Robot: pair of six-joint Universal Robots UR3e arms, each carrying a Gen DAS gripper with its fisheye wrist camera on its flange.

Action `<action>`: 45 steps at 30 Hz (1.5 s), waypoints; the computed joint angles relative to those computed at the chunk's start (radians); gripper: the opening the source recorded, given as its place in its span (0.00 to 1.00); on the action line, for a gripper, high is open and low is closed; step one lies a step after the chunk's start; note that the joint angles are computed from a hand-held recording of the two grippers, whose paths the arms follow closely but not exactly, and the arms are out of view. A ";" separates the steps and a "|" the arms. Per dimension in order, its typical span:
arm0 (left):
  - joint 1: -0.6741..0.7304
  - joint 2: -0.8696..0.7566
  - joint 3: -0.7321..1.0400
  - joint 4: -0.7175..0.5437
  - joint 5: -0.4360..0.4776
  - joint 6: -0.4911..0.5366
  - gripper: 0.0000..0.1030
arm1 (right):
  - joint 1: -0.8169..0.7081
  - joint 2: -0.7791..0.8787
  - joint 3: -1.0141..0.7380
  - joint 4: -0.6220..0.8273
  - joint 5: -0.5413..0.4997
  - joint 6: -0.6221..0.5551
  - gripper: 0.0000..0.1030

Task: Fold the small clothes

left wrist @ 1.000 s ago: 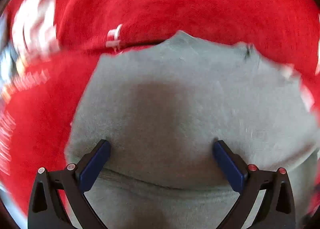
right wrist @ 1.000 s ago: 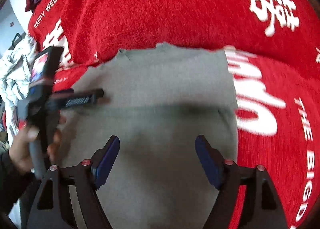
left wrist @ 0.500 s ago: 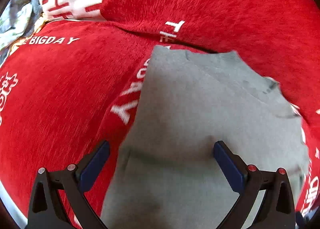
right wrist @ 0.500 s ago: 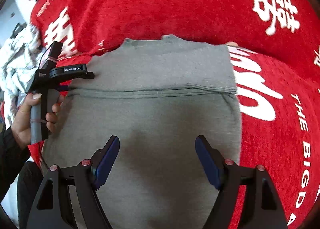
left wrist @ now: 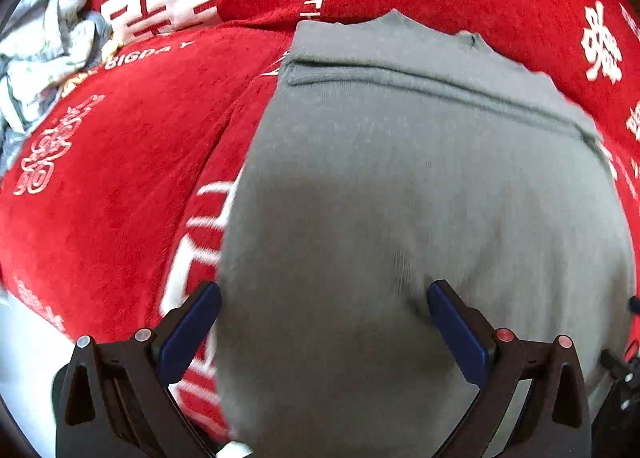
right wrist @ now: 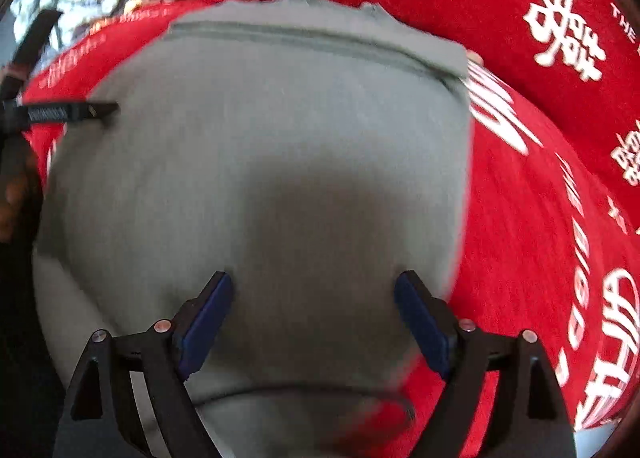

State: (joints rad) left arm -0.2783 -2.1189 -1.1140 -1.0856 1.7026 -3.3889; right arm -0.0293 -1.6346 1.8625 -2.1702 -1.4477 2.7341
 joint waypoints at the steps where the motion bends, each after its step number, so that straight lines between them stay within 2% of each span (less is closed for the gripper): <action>1: -0.008 0.012 -0.005 -0.017 0.015 0.012 1.00 | -0.026 -0.045 0.037 0.003 0.005 -0.048 0.85; 2: -0.028 0.012 0.006 -0.067 0.059 0.028 1.00 | -0.038 -0.073 0.047 0.045 -0.029 -0.058 0.85; 5: -0.041 0.080 -0.076 -0.045 0.097 0.047 1.00 | -0.125 -0.179 0.114 0.117 -0.140 -0.069 0.85; 9: -0.020 0.199 -0.210 -0.015 0.032 0.019 1.00 | -0.318 -0.382 0.159 0.156 -0.087 -0.082 0.85; 12: -0.077 0.159 -0.165 0.027 0.044 -0.012 1.00 | -0.319 -0.416 0.127 0.113 0.042 0.011 0.85; 14: -0.135 0.089 -0.096 0.050 0.116 -0.017 1.00 | -0.192 -0.325 0.087 0.028 0.089 0.104 0.85; 16: -0.168 0.015 0.000 -0.014 0.172 -0.024 1.00 | 0.012 -0.160 0.025 -0.094 0.084 0.169 0.86; 18: -0.168 -0.002 0.006 -0.045 0.207 -0.039 1.00 | 0.176 -0.003 -0.027 -0.218 0.029 0.205 0.86; 19: -0.156 0.014 -0.029 -0.036 0.207 -0.042 1.00 | 0.251 0.087 -0.077 -0.246 -0.015 0.224 0.86; 20: -0.119 0.055 -0.095 -0.009 0.164 -0.045 1.00 | 0.299 0.156 -0.118 -0.255 -0.039 0.227 0.86; 23: -0.046 0.119 -0.185 0.007 0.058 -0.078 1.00 | 0.314 0.246 -0.150 -0.247 -0.065 0.178 0.86; 24: -0.027 0.133 -0.209 0.016 0.032 -0.082 1.00 | 0.280 0.209 -0.096 -0.290 -0.044 0.172 0.87; 26: -0.002 0.154 -0.242 0.021 -0.011 -0.084 1.00 | 0.210 0.149 -0.053 -0.247 -0.043 0.187 0.87; 28: 0.017 0.163 -0.252 0.010 -0.040 -0.086 1.00 | 0.067 0.028 0.060 -0.217 0.014 0.162 0.89; 29: 0.026 0.170 -0.260 0.003 -0.054 -0.087 1.00 | 0.021 -0.011 0.095 -0.204 0.003 0.131 0.89; 30: 0.037 0.177 -0.264 -0.012 -0.070 -0.082 1.00 | -0.008 -0.056 0.139 -0.207 -0.041 0.101 0.95; 31: 0.051 0.187 -0.266 -0.033 -0.088 -0.070 1.00 | -0.066 -0.110 0.167 -0.161 -0.046 0.067 1.00; 33: 0.078 0.229 -0.289 -0.057 -0.121 -0.037 1.00 | -0.207 -0.192 0.189 -0.026 0.024 0.025 1.00; 34: 0.088 0.258 -0.309 -0.055 -0.126 -0.022 1.00 | -0.255 -0.232 0.190 0.032 0.023 0.020 1.00; 36: 0.133 0.349 -0.384 -0.032 -0.137 0.029 1.00 | -0.296 -0.320 0.217 0.048 -0.022 0.005 1.00; 39: 0.182 0.416 -0.429 -0.085 -0.124 0.069 1.00 | -0.471 -0.513 0.220 0.198 0.136 -0.099 1.00; 41: 0.171 0.401 -0.421 -0.127 -0.100 0.067 1.00 | -0.518 -0.566 0.206 0.254 0.238 -0.103 1.00; 43: 0.131 0.348 -0.375 -0.176 -0.085 0.075 1.00 | -0.466 -0.517 0.198 0.214 0.315 -0.030 1.00; 45: 0.052 0.292 -0.309 -0.206 -0.058 0.146 1.00 | -0.434 -0.487 0.197 0.257 0.402 -0.036 1.00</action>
